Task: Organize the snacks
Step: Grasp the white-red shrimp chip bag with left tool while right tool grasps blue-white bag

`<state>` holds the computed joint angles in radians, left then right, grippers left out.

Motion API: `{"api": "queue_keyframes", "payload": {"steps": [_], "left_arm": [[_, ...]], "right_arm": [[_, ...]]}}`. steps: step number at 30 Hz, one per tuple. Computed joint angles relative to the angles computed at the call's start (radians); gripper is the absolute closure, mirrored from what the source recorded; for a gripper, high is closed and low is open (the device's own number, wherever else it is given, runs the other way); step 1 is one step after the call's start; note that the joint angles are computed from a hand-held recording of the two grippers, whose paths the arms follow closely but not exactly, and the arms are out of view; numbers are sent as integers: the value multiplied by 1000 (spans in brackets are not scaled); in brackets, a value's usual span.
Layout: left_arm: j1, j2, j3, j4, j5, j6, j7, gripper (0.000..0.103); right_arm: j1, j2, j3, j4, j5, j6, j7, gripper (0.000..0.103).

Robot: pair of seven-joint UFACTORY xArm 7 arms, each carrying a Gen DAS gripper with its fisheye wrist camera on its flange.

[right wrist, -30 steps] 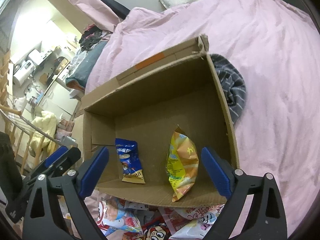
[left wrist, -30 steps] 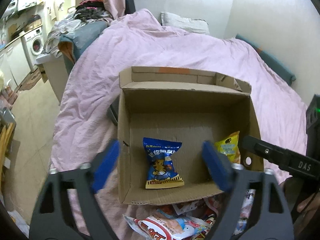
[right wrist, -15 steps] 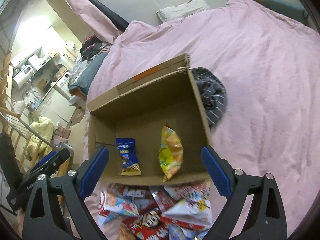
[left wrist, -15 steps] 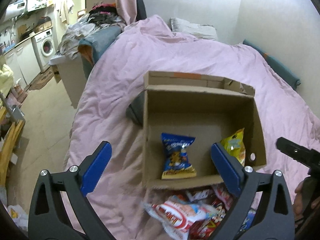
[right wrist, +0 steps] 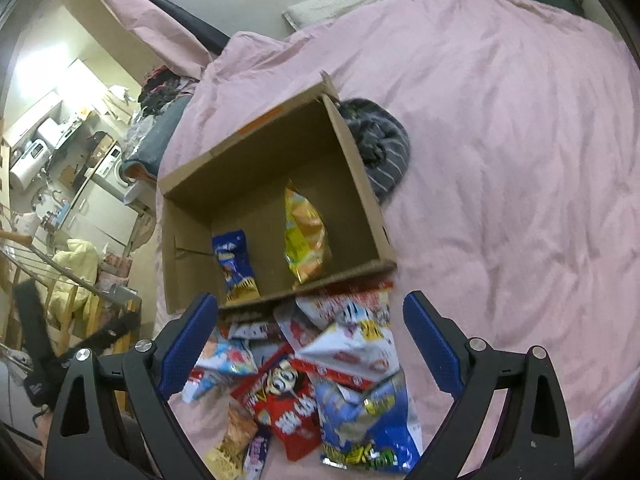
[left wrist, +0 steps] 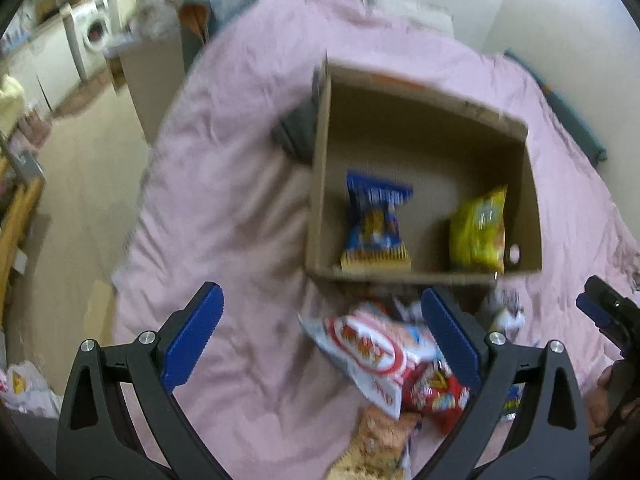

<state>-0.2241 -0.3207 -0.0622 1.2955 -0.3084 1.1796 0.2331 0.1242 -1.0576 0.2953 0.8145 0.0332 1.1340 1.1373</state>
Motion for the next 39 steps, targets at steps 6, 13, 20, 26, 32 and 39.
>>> {"api": "queue_keyframes", "payload": {"steps": [6, 13, 20, 26, 32, 39], "left_arm": [[3, 79, -11, 5, -20, 171, -117, 5], [-12, 125, -32, -29, -63, 205, -178, 8], [-31, 105, -38, -53, -81, 237, -156, 56], [-19, 72, -20, -37, -63, 289, -138, 62], [0, 10, 8, -43, -72, 294, -62, 63], [0, -51, -7, -101, -42, 221, -41, 63]], "right_arm": [[0, -67, 1, -19, 5, 75, 26, 7], [-1, -117, -7, -35, 10, 157, 15, 7], [21, -120, -29, -61, 69, 181, 0, 7], [98, -40, -62, -96, 193, 188, -25, 7], [147, 52, -52, -85, 239, 202, -44, 7], [182, 108, -44, -66, 228, 226, -73, 18]]}}
